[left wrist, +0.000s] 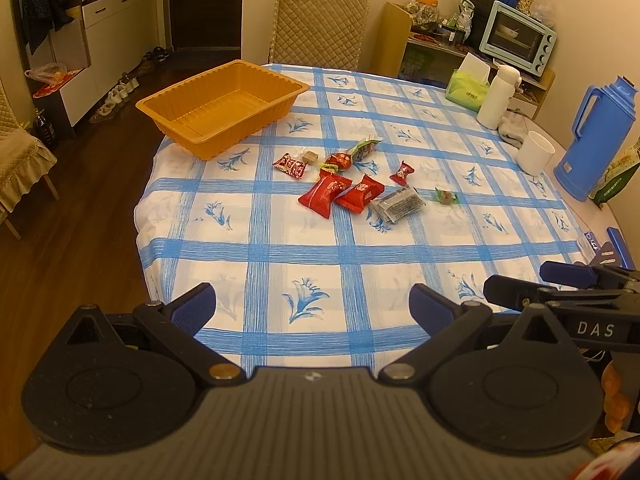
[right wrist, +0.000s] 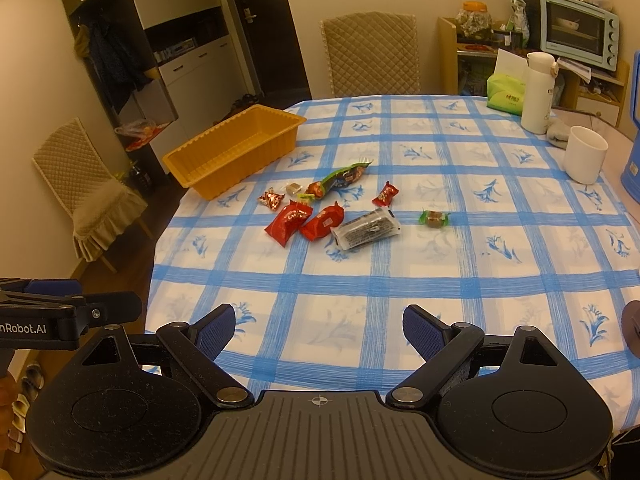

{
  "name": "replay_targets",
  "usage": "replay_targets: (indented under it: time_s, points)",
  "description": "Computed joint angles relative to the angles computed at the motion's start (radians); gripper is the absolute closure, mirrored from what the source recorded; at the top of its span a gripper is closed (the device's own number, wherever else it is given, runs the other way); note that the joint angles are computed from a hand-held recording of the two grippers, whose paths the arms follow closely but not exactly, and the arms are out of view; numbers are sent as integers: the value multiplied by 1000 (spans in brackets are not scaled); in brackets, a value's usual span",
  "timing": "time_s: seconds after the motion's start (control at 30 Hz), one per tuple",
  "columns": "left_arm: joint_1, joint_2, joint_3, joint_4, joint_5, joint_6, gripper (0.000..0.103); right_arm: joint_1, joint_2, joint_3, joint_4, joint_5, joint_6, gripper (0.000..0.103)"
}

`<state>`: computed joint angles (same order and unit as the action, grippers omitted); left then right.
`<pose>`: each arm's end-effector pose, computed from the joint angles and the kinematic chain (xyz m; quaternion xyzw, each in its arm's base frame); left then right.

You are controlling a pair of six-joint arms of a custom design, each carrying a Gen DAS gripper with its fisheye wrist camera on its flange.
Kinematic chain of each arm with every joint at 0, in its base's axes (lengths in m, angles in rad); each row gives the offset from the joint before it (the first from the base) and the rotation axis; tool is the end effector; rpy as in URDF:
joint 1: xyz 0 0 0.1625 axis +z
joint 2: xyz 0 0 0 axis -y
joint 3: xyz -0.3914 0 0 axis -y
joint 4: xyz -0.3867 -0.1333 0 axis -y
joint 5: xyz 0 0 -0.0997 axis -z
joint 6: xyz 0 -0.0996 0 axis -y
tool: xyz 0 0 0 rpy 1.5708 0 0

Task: Organize snacks

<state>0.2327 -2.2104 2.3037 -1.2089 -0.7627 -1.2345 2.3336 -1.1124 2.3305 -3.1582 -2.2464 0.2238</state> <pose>-0.1577 -0.2484 0.3349 0.1350 0.8900 -0.3094 0.3066 0.3469 -0.2602 0.1141 0.1883 -0.9102 0.3068 0.2049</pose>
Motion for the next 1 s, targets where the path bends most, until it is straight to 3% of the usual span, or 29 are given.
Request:
replay_targets:
  time_s: [0.7,1.0]
  points:
    - [23,7,-12,0,12,13,0,-8,2,2,-2,9,4,13]
    - [42,-9,21,-29,44,59,0,-44,-1,37,-67,2,-11,13]
